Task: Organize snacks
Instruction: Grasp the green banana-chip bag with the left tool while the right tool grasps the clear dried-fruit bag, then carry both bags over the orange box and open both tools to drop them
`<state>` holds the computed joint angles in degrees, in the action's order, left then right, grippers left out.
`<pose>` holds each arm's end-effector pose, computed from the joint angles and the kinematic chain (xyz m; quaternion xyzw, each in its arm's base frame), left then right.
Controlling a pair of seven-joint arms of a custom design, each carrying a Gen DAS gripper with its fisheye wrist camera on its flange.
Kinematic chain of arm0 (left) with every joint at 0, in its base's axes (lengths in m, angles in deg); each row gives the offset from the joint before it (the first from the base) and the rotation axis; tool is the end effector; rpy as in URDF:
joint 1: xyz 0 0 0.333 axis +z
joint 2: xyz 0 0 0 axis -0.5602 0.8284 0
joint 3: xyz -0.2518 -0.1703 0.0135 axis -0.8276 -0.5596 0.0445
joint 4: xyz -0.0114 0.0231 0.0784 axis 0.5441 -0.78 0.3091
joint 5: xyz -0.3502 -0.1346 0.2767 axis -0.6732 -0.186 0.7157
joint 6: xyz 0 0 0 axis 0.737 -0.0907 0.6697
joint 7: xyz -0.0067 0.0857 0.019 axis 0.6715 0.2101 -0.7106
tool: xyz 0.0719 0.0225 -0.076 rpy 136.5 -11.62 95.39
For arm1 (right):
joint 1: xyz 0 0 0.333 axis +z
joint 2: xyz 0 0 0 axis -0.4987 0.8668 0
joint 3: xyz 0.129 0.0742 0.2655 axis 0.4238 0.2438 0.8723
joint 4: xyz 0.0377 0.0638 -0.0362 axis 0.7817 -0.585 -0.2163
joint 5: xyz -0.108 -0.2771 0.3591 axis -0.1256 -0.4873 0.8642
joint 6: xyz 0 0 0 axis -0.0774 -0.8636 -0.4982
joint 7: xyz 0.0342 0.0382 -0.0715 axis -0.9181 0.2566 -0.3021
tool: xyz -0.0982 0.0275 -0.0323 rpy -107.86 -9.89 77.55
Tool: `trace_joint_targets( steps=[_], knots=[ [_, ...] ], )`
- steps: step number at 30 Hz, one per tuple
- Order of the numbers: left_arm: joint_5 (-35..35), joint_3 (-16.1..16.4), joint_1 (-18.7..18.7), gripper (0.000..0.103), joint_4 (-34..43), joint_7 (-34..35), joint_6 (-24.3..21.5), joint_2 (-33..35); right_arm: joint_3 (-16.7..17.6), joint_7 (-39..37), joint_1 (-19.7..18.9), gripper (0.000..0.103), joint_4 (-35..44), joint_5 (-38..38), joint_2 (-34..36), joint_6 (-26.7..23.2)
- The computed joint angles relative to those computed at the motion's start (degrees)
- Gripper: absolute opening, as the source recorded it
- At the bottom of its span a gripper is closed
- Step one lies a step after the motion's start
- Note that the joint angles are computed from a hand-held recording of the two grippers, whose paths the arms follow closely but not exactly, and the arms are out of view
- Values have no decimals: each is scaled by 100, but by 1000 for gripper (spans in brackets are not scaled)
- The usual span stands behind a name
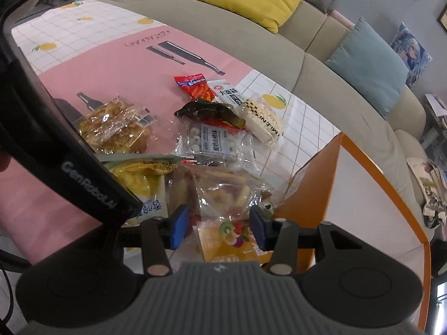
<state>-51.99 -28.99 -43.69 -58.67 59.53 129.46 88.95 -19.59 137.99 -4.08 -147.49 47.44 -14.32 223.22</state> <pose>0.6347 -0.2395 0.5251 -0.7667 0.6045 -0.2139 0.0321 0.6408 0.4017 0.5201 -0.9005 0.2539 -0.2585 0.2406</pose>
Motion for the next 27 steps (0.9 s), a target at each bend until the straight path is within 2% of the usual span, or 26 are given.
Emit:
trace_joint_targets(
  steps=[1,5,9,11,12,13,18,20,24,27],
  knots=[
    [2,0,-2,54,-6,-49,14,1,-4,-2,11,47,-13,-30,13,49],
    [54,-5,-12,49,-37,-184,46,-35,-58,46,89,43,-97,-325,9,249],
    [221,-5,-20,40,-60,-339,35,-106,-36,-56,88,27,-270,-439,-89,470],
    [298,-5,-19,35,-107,-433,57,-175,-65,-2,122,23,-334,-564,-122,553],
    [365,-7,-20,34,-125,-488,60,-207,-68,25,128,21,-327,-584,-121,534],
    [436,-10,-21,33,-142,-538,53,-242,-69,59,126,12,-310,-578,-114,508],
    [839,-23,-2,30,-259,-878,75,-463,-56,131,109,0,-306,-559,-180,513],
    [1005,-33,11,29,-334,-995,99,-575,-58,196,111,0,-270,-558,-190,480],
    [1178,-48,53,29,-504,-1285,154,-816,5,362,22,0,-66,-92,-172,152],
    [1330,-81,76,29,-559,-1430,139,-961,47,423,-28,0,-65,171,-268,136]
  ],
)
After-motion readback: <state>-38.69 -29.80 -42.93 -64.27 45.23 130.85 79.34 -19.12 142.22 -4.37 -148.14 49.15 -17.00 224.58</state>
